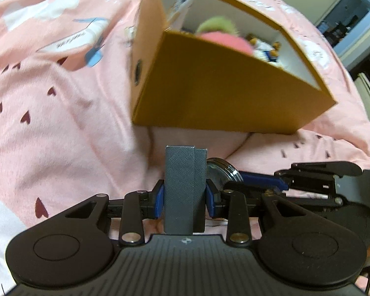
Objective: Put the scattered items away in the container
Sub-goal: 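Lift and carry tube and mirror over orange box with both tools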
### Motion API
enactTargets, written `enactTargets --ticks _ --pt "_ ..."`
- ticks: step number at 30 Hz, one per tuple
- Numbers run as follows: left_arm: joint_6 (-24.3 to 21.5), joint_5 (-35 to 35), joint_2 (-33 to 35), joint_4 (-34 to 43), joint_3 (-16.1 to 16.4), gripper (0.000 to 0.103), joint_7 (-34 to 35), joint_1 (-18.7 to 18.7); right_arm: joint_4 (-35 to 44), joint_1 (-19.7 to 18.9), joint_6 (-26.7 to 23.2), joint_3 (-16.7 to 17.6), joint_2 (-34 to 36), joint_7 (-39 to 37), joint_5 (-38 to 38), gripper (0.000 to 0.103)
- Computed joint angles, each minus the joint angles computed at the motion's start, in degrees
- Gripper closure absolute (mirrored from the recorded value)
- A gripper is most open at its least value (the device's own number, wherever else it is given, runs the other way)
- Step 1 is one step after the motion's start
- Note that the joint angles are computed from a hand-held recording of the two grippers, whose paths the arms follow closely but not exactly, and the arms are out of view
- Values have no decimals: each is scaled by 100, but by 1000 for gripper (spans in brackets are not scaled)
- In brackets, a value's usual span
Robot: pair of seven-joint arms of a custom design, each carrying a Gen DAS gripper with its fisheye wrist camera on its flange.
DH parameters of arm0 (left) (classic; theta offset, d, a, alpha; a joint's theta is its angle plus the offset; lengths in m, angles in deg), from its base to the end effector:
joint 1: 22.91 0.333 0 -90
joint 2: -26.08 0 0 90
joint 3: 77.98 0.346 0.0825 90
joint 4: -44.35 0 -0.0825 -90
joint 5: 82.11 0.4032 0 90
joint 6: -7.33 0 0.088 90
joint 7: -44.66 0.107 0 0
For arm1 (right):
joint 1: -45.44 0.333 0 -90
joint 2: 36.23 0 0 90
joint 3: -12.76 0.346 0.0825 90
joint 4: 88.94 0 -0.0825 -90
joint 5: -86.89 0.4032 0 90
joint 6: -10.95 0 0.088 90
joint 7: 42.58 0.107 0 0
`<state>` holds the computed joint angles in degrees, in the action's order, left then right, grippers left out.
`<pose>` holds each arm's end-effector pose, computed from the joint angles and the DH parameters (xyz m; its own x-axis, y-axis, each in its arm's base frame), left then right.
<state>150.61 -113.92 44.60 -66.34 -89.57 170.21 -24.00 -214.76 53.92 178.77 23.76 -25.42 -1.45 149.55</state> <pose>0.6497 -0.1336 0.3645 -0.4372 -0.8468 0.3030 -0.8718 0.3164 -0.3739 0.5743 0.1405 0.3514 0.2473 -0.9150 -0.3188 -0.8309 -0.0309 -0.5556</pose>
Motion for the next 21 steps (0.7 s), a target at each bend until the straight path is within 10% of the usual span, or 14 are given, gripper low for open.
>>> enactTargets --ticks 21 --pt "-413 -2136 -993 -319 -25 65 2659 49 -675 587 30 -945 -1571 -931 1441 88"
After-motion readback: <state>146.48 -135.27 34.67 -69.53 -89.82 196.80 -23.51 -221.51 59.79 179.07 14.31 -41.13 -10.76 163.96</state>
